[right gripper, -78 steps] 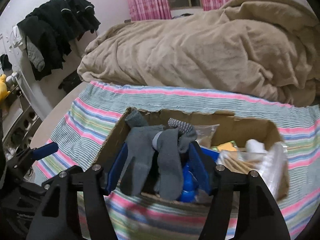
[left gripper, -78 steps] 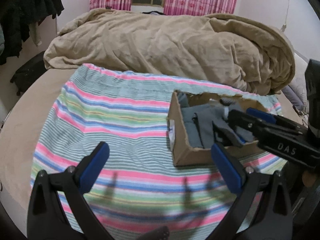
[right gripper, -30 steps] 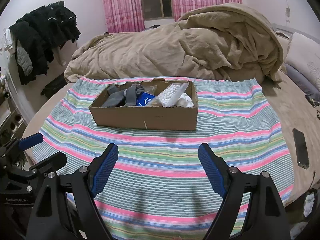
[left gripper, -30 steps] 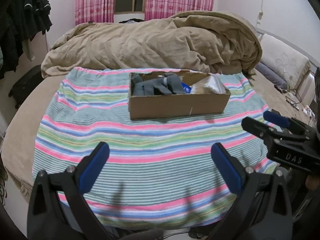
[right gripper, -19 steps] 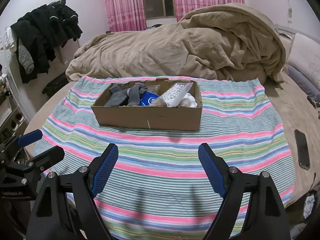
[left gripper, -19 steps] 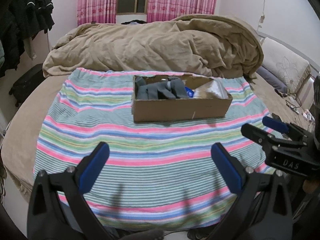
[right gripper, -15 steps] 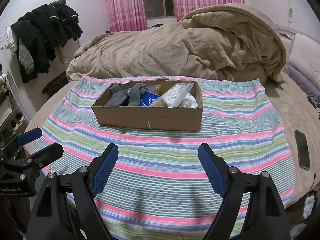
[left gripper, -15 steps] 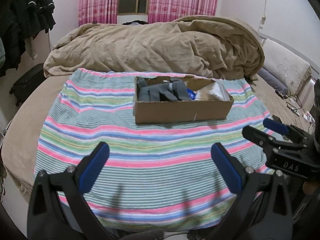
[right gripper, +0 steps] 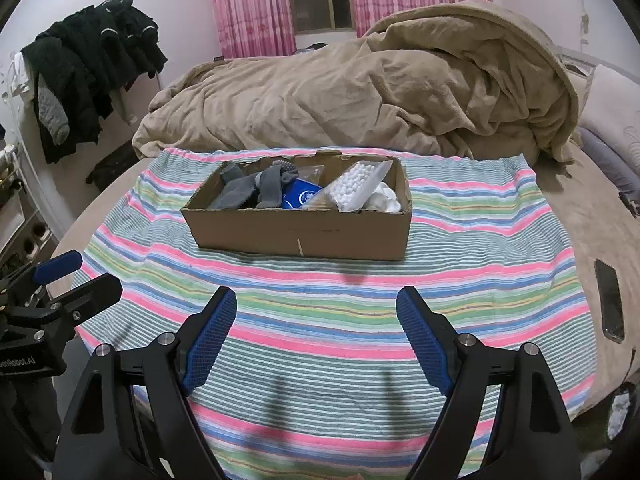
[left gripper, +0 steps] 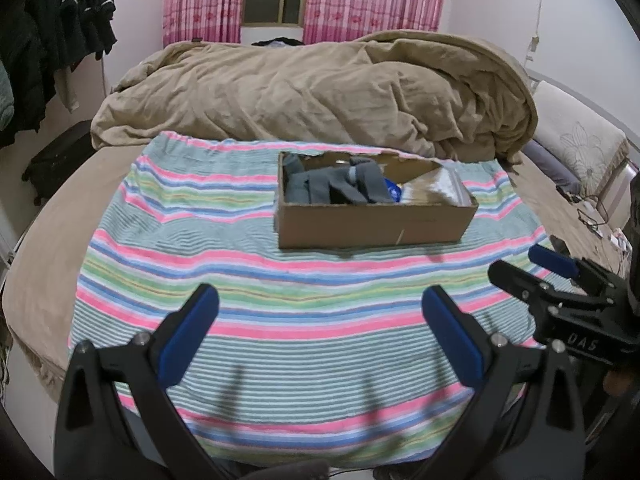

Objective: Organize objects

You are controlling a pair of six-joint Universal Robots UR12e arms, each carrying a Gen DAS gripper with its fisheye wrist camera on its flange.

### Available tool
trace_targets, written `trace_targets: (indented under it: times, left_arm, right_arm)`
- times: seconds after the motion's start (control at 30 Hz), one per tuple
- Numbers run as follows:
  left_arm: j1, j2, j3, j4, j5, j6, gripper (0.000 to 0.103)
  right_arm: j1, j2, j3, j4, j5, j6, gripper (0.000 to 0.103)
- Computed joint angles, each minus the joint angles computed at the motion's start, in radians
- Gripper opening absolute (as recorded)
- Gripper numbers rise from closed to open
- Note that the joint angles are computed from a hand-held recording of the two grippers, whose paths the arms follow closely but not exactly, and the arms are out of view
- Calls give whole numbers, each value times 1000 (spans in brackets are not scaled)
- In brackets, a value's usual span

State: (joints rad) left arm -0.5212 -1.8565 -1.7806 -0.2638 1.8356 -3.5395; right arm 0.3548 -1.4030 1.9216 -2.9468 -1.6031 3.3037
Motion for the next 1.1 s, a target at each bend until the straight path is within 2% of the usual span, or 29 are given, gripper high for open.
trace_targets:
  times: [0.5,1.1]
  left_arm:
    - [-1,-8,14,-23,8,0,102]
    - [6,-12,10,-32,-34,-5,102]
  right_arm:
    - [-15,7,1,-1,32,1,85]
    - [-17,10,-2,8,27,4,85]
